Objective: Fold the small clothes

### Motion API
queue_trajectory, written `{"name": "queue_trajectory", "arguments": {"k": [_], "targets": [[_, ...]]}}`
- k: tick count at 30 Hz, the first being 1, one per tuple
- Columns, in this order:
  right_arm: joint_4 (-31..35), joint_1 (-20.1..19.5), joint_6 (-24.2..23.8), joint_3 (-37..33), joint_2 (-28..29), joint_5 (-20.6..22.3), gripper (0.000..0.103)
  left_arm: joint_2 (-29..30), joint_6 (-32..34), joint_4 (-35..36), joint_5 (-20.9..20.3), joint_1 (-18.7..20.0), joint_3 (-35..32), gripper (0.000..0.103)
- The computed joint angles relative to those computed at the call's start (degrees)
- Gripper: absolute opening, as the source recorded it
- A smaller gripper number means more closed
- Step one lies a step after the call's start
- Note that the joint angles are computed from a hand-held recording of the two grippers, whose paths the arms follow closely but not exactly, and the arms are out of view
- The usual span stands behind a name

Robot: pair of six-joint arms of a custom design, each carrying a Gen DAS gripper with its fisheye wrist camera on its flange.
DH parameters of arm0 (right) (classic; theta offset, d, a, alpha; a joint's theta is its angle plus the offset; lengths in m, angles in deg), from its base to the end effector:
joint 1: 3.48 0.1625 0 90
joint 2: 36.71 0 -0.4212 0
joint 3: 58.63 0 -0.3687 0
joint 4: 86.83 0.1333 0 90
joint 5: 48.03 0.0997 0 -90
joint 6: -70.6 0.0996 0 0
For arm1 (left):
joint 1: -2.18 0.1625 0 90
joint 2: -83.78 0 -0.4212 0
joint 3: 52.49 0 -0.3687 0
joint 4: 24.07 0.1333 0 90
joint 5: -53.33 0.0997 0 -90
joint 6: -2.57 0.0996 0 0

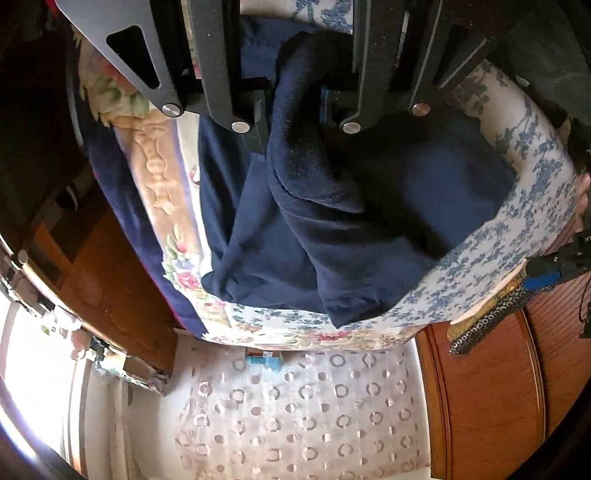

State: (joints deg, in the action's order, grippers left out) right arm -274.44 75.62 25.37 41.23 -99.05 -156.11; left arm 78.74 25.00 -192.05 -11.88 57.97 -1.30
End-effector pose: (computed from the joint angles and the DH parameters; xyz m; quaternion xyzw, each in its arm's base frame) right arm -0.0166 -0.6279 0.3502 0.1771 -0.8400 0.3723 0.3526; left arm -0.3092 -0.7661 -0.0906 0.3938 0.8548 -0.2876 0.1778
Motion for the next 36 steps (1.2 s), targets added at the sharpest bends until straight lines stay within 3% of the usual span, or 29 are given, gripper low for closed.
{"name": "queue_trajectory", "arguments": {"k": [4,7,11,20,31,36], "targets": [[-0.90,0.52,0.29,-0.05,-0.70,-0.58,0.049,0.17,0.19,-0.05,-0.23,-0.25,0.10,0.072],[-2.46,0.51,-1.08,1.02,-1.95,0.06,0.055,0.32,0.31,-0.15,-0.25,-0.36,0.12,0.072],[-4.62,0.61,-3.99,0.95,-0.10,2.73,0.059,0.44,0.00,-0.10,-0.05,-0.45,0.15,0.072],[5.17,1.75,-3.60,-6.46,4.10,6.81,0.059,0.02,-0.61,-0.89,0.58,-0.08,1.60,0.072],[21.21,4.05,-4.87,-21.84,13.54,2.38,0.059,-0.62,-1.28,-1.33,0.48,0.34,2.71,0.072],[22.90,4.81,-4.82,-25.48,16.69,-1.76,0.059,-0.71,-1.51,-1.22,0.38,0.50,2.92,0.072]]}}
